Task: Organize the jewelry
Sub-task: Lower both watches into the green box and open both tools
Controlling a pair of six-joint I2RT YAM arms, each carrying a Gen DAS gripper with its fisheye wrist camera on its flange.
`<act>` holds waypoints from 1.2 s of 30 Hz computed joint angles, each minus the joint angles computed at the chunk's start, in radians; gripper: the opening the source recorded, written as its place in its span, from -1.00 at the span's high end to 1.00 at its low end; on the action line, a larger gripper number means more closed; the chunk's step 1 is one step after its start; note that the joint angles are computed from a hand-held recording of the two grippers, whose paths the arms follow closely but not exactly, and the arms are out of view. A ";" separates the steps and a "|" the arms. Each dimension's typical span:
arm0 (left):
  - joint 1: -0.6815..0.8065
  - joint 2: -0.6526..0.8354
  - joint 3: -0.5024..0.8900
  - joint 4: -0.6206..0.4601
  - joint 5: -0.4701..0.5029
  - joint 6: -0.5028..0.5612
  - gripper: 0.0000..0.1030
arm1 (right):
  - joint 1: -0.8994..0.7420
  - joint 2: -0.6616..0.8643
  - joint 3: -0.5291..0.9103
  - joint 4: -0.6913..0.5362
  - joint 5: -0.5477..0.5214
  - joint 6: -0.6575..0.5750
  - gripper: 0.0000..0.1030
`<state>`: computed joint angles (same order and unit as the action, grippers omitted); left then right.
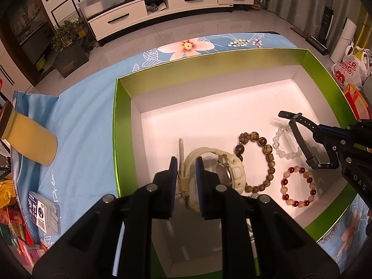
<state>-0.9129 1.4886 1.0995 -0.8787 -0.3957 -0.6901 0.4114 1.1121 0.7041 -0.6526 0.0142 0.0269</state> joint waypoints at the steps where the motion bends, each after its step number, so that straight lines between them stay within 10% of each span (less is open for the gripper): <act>1: 0.000 0.002 0.001 0.000 0.000 0.000 0.70 | 0.003 0.000 -0.001 0.001 0.001 0.003 0.94; 28: -0.014 -0.006 -0.002 0.024 0.014 -0.023 0.30 | -0.015 -0.036 0.000 -0.014 -0.022 0.007 0.82; 36: -0.029 -0.047 -0.014 0.062 0.026 -0.040 -0.46 | -0.040 -0.107 -0.001 -0.036 -0.053 0.012 0.25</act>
